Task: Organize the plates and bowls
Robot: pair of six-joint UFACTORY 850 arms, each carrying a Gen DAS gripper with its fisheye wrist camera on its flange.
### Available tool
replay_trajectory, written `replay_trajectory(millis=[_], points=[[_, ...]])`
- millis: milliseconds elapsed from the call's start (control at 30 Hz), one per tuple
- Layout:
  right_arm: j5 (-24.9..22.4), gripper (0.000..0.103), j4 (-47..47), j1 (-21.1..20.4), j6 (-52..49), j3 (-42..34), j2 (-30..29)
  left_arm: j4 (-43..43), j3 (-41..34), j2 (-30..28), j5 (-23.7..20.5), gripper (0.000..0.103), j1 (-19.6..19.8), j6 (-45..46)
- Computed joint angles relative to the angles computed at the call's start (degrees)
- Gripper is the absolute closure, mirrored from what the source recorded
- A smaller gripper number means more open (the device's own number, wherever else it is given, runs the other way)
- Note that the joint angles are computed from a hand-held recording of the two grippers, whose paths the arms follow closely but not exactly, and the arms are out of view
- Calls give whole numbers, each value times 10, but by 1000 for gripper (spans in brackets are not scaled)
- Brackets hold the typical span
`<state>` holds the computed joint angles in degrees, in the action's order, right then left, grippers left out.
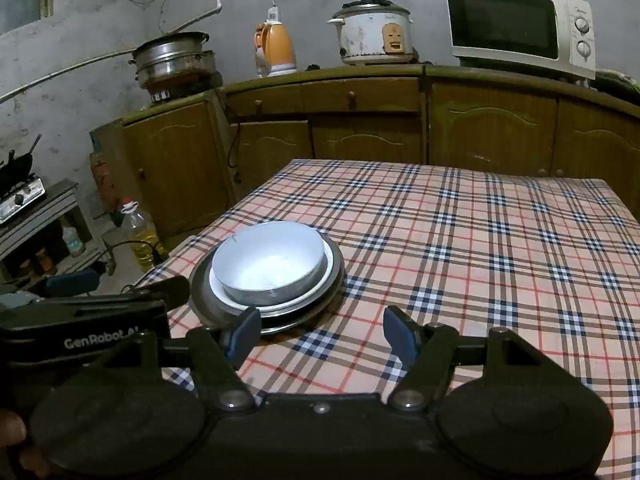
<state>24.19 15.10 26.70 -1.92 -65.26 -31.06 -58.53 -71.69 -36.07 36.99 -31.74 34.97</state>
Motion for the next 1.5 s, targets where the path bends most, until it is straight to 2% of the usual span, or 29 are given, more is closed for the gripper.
replay_trajectory(millis=[1000,1500], points=[[20,22,-1,2,3,7,4,20,12,3,37,0,-8,-16],[22,22,13,4,-6,7,4,29,11,3,37,1,-7,-21]])
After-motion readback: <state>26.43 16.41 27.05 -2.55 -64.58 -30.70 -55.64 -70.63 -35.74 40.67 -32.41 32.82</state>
